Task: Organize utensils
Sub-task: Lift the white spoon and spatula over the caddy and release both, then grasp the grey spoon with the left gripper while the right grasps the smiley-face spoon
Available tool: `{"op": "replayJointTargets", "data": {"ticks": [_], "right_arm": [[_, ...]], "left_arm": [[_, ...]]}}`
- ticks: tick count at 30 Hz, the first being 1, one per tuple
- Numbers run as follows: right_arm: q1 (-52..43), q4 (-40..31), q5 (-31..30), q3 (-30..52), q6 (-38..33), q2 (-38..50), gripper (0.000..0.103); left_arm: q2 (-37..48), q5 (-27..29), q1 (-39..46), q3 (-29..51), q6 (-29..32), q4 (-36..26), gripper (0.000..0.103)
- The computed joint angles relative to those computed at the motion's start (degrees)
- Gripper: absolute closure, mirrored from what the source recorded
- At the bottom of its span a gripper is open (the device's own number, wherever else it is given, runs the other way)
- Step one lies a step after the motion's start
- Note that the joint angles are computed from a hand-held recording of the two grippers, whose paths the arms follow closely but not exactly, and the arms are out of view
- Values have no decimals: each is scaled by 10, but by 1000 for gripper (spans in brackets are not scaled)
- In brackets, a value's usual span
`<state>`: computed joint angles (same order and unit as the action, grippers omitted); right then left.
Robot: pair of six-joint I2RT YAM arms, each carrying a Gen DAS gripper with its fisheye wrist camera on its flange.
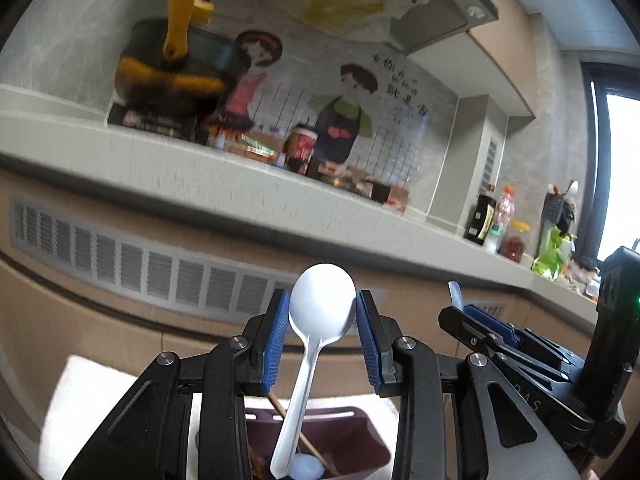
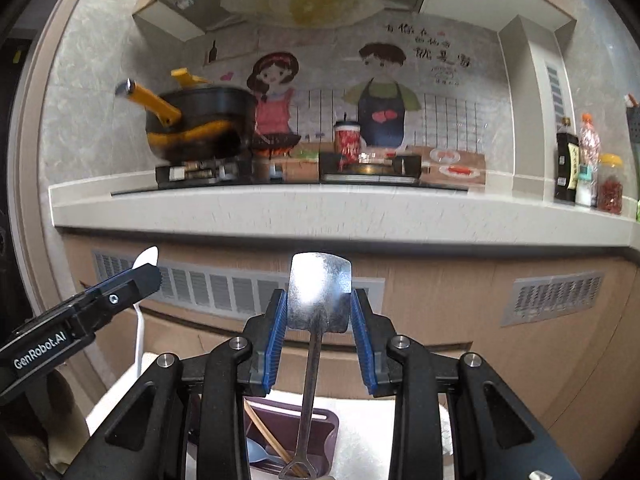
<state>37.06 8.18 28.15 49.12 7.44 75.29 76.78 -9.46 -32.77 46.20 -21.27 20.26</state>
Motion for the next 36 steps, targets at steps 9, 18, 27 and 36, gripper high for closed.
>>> {"op": "replayJointTargets", "data": {"ticks": [9,18,27,36], "right_arm": [[-32,49,-42,4,13,82,74],[-31,85,-45,-56,26,86,36],[-1,-31,0,-146,72,-1,33],[116,-119,49,-178,182,8,27]], "left_arm": [[80,34,31,-8,-11,66,67],[83,73,57,-44,-36,47,44],[-49,8,35,-129,-43,-141,40],[-193,-56,-24,-266,-79,-246,33]]}}
